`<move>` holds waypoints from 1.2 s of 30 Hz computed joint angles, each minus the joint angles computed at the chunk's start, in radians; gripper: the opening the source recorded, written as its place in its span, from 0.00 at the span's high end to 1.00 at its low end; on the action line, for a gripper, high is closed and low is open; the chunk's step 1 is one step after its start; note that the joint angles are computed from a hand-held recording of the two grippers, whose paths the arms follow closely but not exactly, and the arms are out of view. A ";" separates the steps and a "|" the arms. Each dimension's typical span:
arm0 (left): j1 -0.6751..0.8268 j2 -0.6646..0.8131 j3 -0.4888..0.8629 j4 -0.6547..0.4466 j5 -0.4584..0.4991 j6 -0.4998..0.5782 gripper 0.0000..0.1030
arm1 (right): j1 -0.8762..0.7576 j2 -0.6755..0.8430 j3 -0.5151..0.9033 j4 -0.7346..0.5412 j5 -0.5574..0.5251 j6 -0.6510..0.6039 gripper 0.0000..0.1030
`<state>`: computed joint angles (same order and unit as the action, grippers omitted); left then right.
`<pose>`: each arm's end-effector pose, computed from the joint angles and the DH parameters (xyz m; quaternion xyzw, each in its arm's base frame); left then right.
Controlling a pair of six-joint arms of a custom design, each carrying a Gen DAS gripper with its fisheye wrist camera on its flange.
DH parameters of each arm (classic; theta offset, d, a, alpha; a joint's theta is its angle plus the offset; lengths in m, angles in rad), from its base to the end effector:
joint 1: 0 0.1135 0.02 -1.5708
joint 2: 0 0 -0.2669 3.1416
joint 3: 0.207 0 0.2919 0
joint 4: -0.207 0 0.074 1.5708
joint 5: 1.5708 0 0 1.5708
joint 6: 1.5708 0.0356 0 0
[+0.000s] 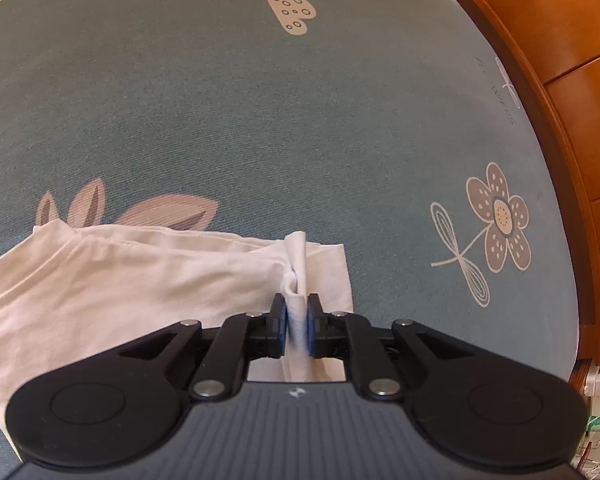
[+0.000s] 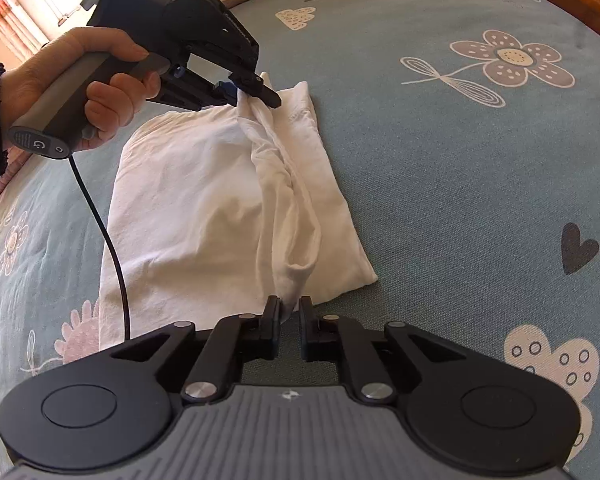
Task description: Fold clothes
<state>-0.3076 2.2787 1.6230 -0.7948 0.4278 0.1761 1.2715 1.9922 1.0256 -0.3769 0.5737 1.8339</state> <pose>0.4428 -0.1562 0.0840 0.2460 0.9440 -0.2153 0.0447 0.1259 0.3424 0.0548 0.2953 0.9066 0.1037 0.2830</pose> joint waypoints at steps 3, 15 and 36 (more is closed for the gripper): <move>0.003 -0.007 -0.009 0.013 0.023 -0.013 0.86 | 0.023 -0.044 -0.083 0.088 0.041 0.072 0.83; 0.041 -0.066 -0.068 0.065 0.178 -0.035 0.74 | 0.061 -0.098 -0.221 0.214 0.128 0.239 0.82; 0.280 -0.512 -0.611 0.325 0.061 0.461 0.64 | -0.148 -0.336 -0.347 0.189 0.092 -0.216 0.71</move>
<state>-0.0272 1.7669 1.0116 -0.4702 0.4892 0.6370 1.1235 1.6562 0.6782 -0.1878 0.6654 1.6183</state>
